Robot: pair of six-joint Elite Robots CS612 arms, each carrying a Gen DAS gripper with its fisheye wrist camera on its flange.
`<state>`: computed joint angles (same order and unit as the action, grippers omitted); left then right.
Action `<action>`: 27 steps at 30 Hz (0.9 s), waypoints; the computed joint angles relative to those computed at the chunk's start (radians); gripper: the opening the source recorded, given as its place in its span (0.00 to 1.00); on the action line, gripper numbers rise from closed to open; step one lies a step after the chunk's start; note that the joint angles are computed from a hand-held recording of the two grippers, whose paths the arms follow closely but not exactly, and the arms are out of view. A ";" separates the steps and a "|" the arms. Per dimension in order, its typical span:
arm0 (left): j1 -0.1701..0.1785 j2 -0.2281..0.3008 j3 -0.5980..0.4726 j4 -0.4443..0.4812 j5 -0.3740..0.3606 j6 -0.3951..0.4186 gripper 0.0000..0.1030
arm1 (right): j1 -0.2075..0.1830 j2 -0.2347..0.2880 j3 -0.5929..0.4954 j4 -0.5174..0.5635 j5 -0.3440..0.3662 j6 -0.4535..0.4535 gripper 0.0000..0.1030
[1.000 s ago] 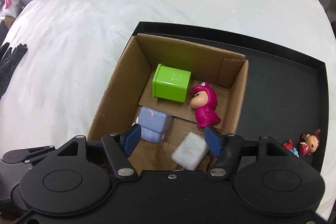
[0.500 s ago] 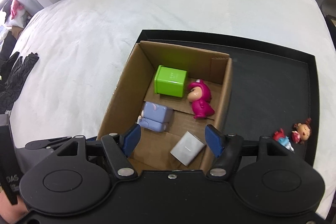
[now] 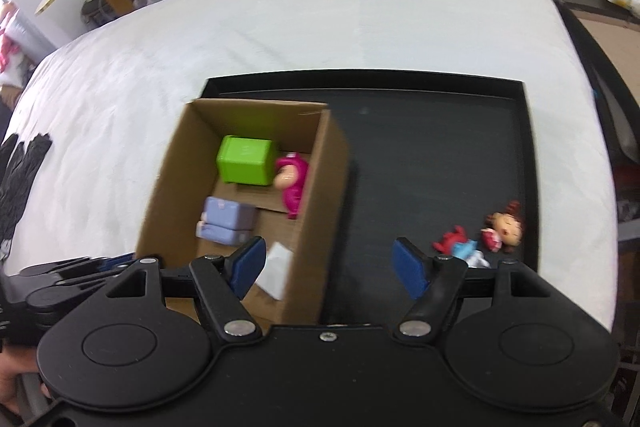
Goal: Organize rigid objects
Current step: 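Move the right gripper to the blue troll figure and close on its mug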
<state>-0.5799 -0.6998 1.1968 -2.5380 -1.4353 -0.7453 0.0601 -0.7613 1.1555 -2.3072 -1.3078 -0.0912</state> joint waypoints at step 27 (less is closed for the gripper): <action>-0.020 -0.005 -0.006 0.063 0.063 0.015 0.09 | -0.068 0.068 0.050 -0.114 -0.057 0.122 0.53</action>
